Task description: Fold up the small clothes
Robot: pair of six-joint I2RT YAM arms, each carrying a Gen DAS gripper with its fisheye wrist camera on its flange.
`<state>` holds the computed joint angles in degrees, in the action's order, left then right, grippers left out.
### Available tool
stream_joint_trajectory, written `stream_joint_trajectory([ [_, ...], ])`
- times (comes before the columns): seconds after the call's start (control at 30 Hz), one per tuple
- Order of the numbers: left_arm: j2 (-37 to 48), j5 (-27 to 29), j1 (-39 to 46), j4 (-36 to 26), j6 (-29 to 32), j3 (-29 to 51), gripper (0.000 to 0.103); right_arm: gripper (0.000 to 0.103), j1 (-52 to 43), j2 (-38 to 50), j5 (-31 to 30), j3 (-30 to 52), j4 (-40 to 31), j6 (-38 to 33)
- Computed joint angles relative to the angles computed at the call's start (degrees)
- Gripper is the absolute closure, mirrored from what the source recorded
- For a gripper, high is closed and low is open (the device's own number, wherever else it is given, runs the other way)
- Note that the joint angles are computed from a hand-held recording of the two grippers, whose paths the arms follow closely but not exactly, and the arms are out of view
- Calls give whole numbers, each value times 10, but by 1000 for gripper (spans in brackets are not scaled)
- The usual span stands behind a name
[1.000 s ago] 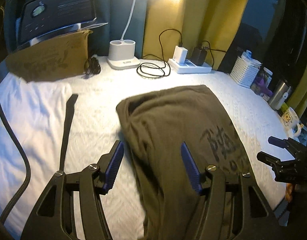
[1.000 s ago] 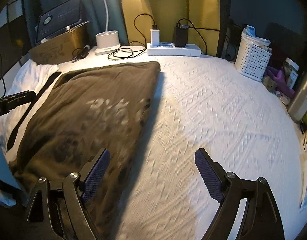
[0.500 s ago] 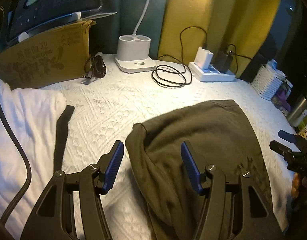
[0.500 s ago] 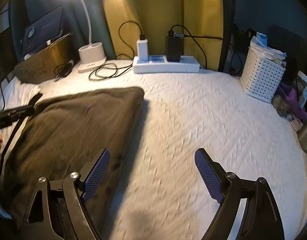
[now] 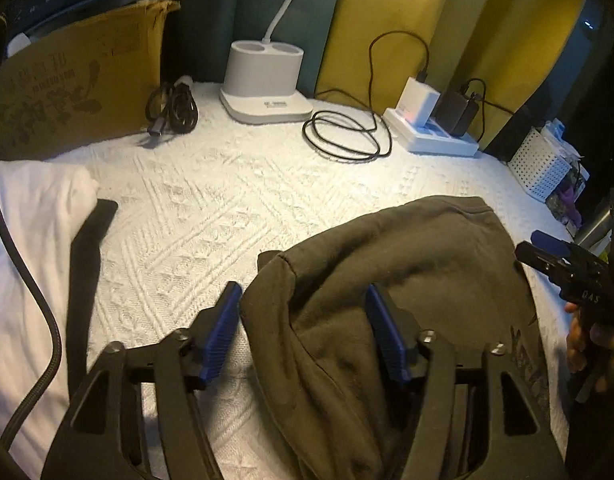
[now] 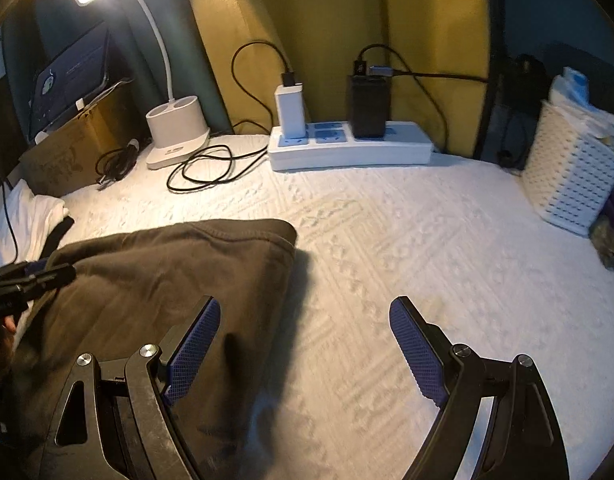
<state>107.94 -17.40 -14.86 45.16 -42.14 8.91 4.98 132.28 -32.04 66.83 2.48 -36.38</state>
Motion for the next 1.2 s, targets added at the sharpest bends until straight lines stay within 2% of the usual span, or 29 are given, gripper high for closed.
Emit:
stream_joint_trajectory([
  [0.1, 30, 20, 14, 28, 4, 1, 34, 15, 13, 18, -3, 24, -16, 6],
  [0.37, 53, 20, 9, 72, -9, -7, 34, 15, 35, 64, -9, 77, -66, -2],
  [0.43, 55, 62, 11, 86, -4, -4, 33, 15, 38, 66, -17, 78, -65, -2],
  [0.47, 51, 75, 3, 75, 2, 6, 33, 15, 41, 67, -23, 79, -72, -9],
  [0.53, 48, 63, -21, 34, 17, 30, 34, 16, 46, 65, -34, 74, -77, -19],
  [0.57, 50, 54, -29, 22, 25, 40, 34, 19, 48, 61, -34, 66, -73, -23],
  [0.63, 55, 46, -32, 19, 32, 48, 35, 38, 55, 53, -35, 52, -70, -37],
  [0.67, 56, 49, -30, 18, 36, 50, 45, 40, 59, 49, -34, 44, -65, -40],
  [0.73, 53, 46, -32, 4, 43, 58, 56, 49, 64, 42, -30, 30, -55, -43],
  [0.77, 54, 52, -34, 3, 46, 63, 66, 56, 67, 39, -27, 24, -48, -44],
  [0.8, 57, 47, -38, 3, 47, 66, 70, 74, 67, 39, -33, 25, -55, -51],
  [0.83, 58, 40, -45, -2, 47, 70, 73, 80, 66, 41, -43, 32, -72, -58],
  [1.03, 40, 6, -68, -15, 45, 69, 78, 84, 67, 12, -41, -19, -25, -67],
  [1.2, -36, -42, -112, -44, 26, 43, 78, 85, 42, -40, -72, -63, -17, -71],
])
